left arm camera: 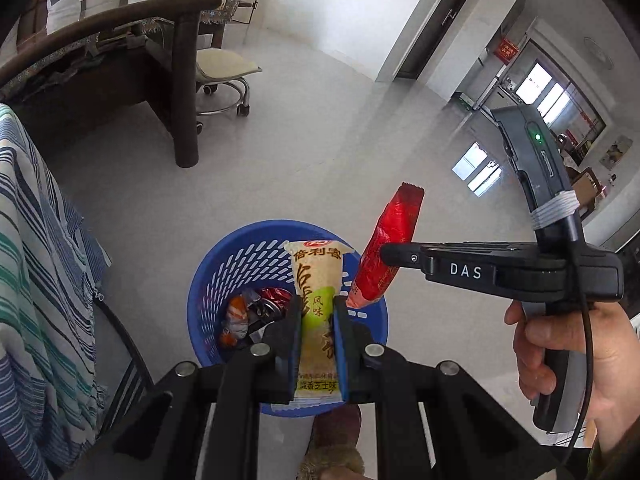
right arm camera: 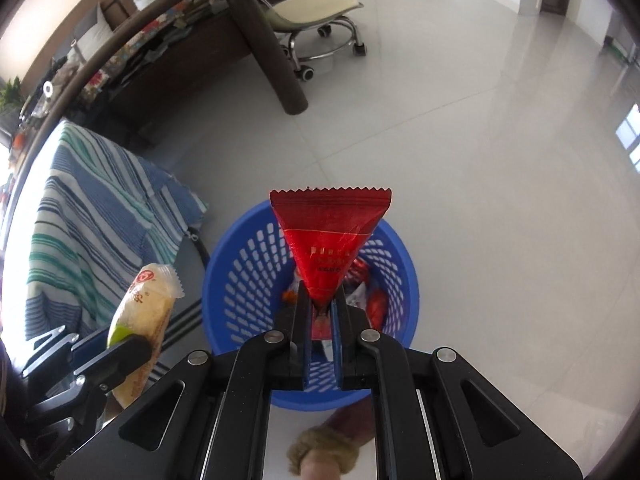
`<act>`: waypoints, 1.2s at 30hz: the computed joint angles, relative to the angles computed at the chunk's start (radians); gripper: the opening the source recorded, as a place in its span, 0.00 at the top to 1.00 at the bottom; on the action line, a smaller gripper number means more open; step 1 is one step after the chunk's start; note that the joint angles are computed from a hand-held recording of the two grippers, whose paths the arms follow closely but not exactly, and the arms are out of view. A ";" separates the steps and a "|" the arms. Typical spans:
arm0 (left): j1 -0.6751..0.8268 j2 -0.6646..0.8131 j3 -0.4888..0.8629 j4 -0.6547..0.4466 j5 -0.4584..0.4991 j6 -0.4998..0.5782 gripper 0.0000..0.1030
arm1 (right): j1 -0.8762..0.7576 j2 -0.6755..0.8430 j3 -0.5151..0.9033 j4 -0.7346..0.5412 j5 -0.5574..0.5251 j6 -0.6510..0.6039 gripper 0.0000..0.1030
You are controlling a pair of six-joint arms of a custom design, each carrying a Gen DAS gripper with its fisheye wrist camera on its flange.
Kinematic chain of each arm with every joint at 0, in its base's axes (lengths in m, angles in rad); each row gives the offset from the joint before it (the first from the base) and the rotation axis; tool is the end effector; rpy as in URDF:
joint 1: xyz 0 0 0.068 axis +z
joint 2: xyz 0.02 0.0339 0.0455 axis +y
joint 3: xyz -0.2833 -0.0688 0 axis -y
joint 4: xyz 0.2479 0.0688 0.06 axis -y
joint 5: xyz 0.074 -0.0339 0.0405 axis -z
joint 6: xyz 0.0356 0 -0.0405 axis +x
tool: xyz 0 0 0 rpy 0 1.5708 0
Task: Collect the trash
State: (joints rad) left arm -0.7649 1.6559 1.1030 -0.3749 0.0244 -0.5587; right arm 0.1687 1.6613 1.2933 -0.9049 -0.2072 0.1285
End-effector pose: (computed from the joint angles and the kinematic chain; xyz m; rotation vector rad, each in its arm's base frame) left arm 0.2535 -0.2446 0.2289 0.2774 2.5787 -0.5558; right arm 0.3245 0.0627 0.2584 -0.1020 2.8551 0.3572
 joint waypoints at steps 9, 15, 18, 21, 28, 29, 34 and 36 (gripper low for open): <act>-0.013 0.134 0.069 0.020 -0.015 0.017 0.47 | -0.089 0.007 -0.069 0.053 -0.081 0.028 0.36; -0.080 -0.041 0.067 -0.063 -0.162 0.046 0.29 | -0.127 -0.162 -0.074 0.053 -0.005 0.066 0.08; -0.146 -0.166 0.059 -0.145 -0.244 0.012 0.14 | -0.129 -0.249 -0.046 0.021 0.010 0.124 0.00; -0.227 -0.236 0.092 -0.283 -0.324 -0.058 0.10 | -0.081 -0.362 -0.031 -0.040 0.089 0.165 0.00; -0.433 -0.281 0.162 -0.536 -0.555 -0.226 0.00 | 0.208 -0.645 -0.138 -0.225 0.384 0.318 0.00; -0.450 -0.291 0.161 -0.549 -0.569 -0.244 0.00 | 0.241 -0.672 -0.155 -0.253 0.393 0.344 0.00; -0.490 -0.313 0.172 -0.638 -0.636 -0.359 0.00 | 0.477 -0.736 -0.156 -0.356 0.546 0.527 0.00; -0.509 -0.299 0.182 -0.674 -0.681 -0.375 0.00 | 0.581 -0.725 -0.142 -0.384 0.619 0.584 0.00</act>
